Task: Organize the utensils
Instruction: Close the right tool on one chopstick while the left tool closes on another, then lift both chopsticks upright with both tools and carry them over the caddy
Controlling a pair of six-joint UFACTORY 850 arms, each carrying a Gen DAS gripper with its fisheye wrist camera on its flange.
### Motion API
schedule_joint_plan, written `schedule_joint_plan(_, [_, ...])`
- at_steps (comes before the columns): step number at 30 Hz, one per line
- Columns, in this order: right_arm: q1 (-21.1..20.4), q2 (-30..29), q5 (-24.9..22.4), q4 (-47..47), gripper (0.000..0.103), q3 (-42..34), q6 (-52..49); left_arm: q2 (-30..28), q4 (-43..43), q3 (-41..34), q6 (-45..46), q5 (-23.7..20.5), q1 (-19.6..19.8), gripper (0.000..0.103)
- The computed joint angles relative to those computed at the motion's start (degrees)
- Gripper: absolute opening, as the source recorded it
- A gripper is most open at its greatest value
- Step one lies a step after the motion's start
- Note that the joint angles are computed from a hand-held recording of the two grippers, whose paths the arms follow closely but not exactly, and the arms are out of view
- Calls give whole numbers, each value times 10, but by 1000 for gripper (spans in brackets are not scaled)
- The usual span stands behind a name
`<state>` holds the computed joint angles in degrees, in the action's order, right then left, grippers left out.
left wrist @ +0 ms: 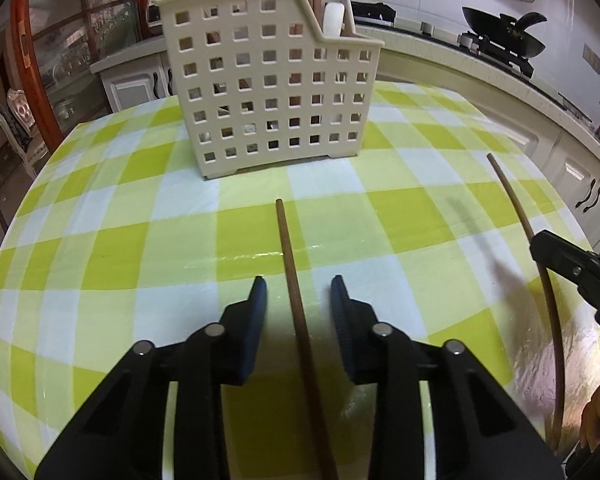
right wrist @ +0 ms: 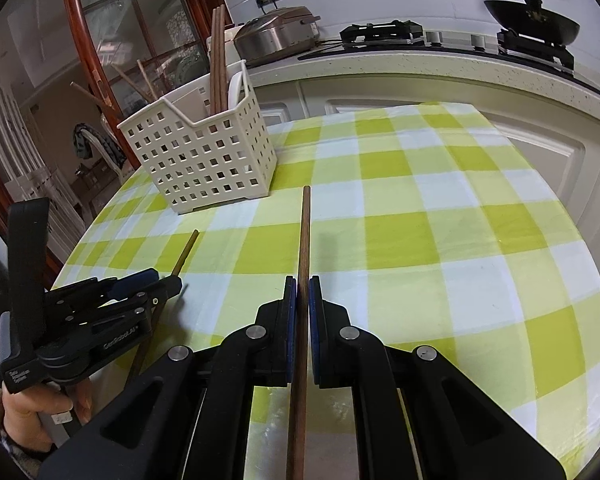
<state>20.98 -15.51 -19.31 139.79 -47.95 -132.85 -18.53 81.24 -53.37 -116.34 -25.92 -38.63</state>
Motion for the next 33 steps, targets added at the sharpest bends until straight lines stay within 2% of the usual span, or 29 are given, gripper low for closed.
schedule_joint_plan(4, [-1,0,-2,-3,6,1,3,-9,-2,-6,12,-11,-3,19])
schedule_joint_plan(7, [-1,-1,-2,-2,7,1,2,-10,5,-5,9,-16,-4,7])
schedule_joint_plan(13, [6,2,0,7,6,4,-13,3,54,12,-49,-3,0,6])
schedule_joint_plan(23, [23,21,-19,47,6,13,-55,75,147,64,-156,-33,-15,6])
schedule_joint_plan(29, [32,46,-37,71,6,23,-83,134,181,102,-203,-66,-30,6])
schedule_joint_plan(33, [40,66,-48,95,6,32,-109,166,195,121,-218,-102,-50,6])
